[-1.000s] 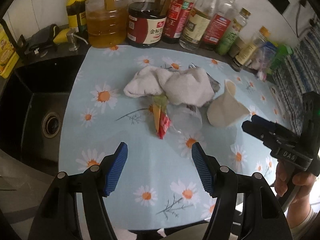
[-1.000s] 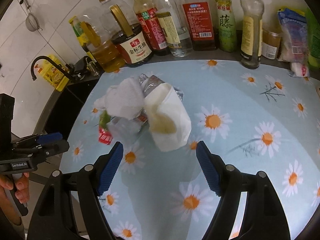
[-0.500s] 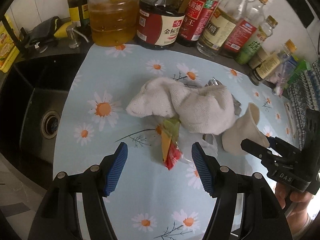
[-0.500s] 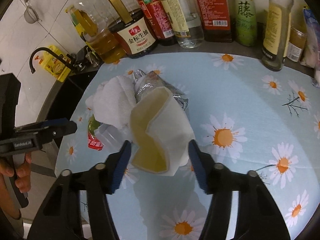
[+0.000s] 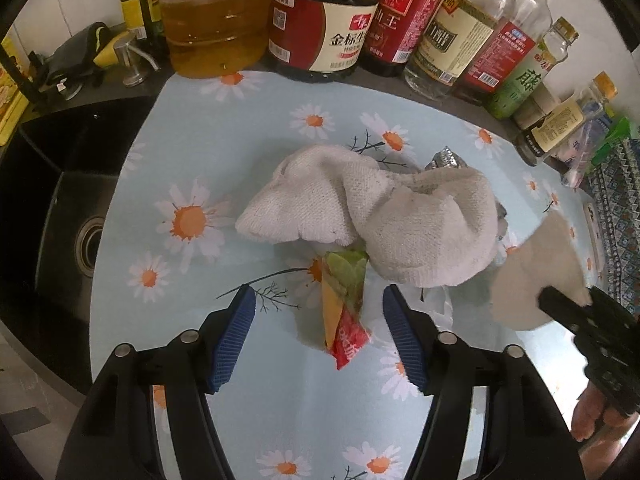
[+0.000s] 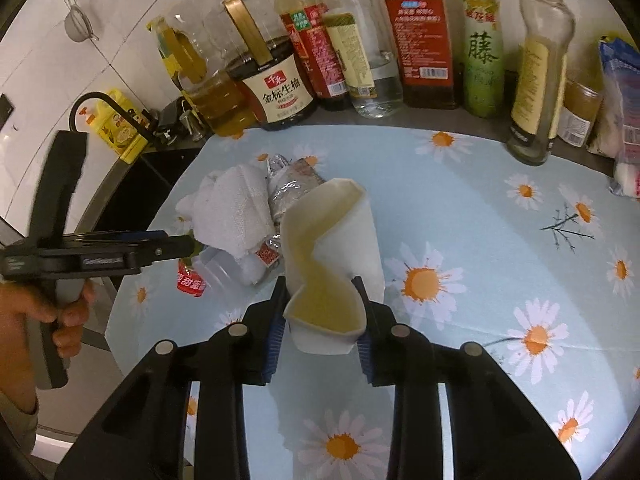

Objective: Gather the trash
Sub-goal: 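Grasp the white paper cup with the right tool while the left tool grasps the snack wrapper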

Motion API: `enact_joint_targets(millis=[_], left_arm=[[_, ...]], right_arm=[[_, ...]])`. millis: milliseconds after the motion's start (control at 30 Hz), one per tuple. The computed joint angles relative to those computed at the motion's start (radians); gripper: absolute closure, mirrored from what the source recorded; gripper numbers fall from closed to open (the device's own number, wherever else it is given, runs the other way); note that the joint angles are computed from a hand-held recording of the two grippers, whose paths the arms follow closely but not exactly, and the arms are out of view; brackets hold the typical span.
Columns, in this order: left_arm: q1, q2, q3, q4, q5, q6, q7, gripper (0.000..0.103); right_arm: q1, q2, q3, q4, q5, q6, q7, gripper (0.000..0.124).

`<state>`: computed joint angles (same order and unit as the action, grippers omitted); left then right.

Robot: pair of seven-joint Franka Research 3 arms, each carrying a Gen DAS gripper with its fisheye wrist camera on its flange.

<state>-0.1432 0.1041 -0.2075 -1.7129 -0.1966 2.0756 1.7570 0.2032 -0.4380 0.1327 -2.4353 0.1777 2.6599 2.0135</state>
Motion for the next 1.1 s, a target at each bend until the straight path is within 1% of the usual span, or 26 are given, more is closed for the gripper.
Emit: enact_joint_targets(millis=[133,167,233,333,433,567,800,967,1100], left_arm=[[-0.004,0.018,-0.002,0.007,0.025,0.002,-0.002,0.041],[-0.005,0.023,-0.003,0.011,0.032,0.000,-0.002,0.047],[-0.005,0.033,-0.005,0.020,0.033,-0.005,0.002,0.051],[-0.009,0.045,-0.010,0.026,0.040,0.005,0.000,0.053],[-0.012,0.055,-0.014,0.035,0.050,-0.009,0.004,0.063],[-0.010,0.046,-0.014,0.012,0.047,0.018,0.017,0.063],[-0.006,0.024,-0.011,-0.019,0.030,0.037,0.039,0.066],[0.006,-0.013,-0.003,-0.050,-0.008,0.050,0.073,0.076],[0.011,-0.051,0.007,-0.083,-0.032,0.056,0.102,0.080]], right_arm=[[-0.006,-0.044,0.003,-0.029,0.004,-0.005,0.020,0.092],[-0.006,-0.050,0.001,-0.034,0.007,-0.006,0.023,0.092],[-0.009,-0.062,0.004,-0.045,0.009,-0.009,0.031,0.092],[-0.011,-0.080,0.006,-0.061,0.011,-0.014,0.041,0.092],[-0.012,-0.093,0.009,-0.072,0.013,-0.014,0.051,0.092],[-0.012,-0.108,0.015,-0.086,0.015,-0.014,0.063,0.092],[-0.012,-0.139,0.039,-0.101,0.003,-0.021,0.103,0.092],[-0.007,-0.160,0.059,-0.105,-0.012,-0.030,0.136,0.092],[0.001,-0.165,0.074,-0.101,-0.024,-0.034,0.159,0.092]])
